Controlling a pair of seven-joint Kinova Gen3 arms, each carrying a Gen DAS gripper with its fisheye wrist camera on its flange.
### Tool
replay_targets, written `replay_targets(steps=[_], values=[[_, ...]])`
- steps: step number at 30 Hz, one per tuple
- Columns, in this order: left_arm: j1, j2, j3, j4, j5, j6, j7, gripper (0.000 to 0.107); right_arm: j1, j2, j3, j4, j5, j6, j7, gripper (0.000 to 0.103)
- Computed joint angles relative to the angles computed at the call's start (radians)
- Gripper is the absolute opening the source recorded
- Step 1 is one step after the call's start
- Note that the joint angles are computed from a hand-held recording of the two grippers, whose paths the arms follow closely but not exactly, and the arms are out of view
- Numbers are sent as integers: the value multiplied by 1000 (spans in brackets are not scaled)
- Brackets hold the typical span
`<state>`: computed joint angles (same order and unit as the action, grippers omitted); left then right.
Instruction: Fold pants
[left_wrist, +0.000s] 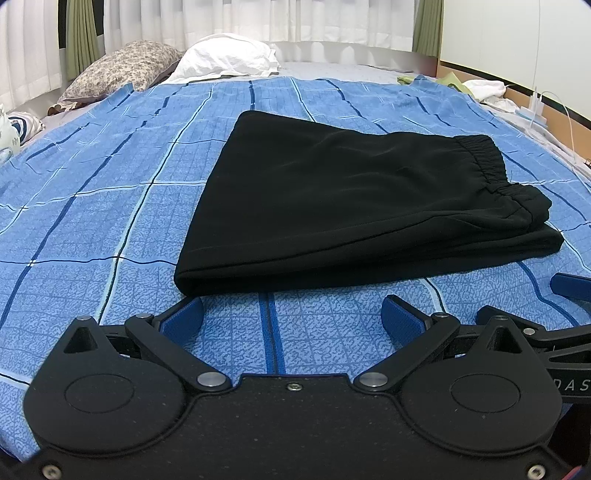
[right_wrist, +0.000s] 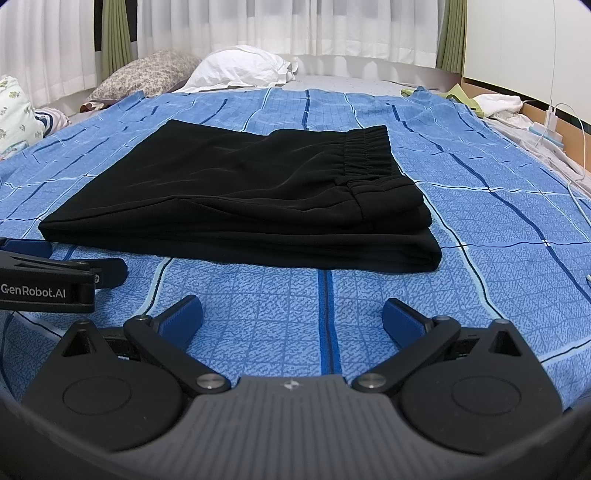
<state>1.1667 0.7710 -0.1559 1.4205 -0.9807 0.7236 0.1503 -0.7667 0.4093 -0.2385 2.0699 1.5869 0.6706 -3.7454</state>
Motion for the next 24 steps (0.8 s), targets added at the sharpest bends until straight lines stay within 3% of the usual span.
replay_targets(steps=[24], values=[[-1,-2,1,8,-9,-7,8,103,1,1,-2,2,5,1,-5,103]])
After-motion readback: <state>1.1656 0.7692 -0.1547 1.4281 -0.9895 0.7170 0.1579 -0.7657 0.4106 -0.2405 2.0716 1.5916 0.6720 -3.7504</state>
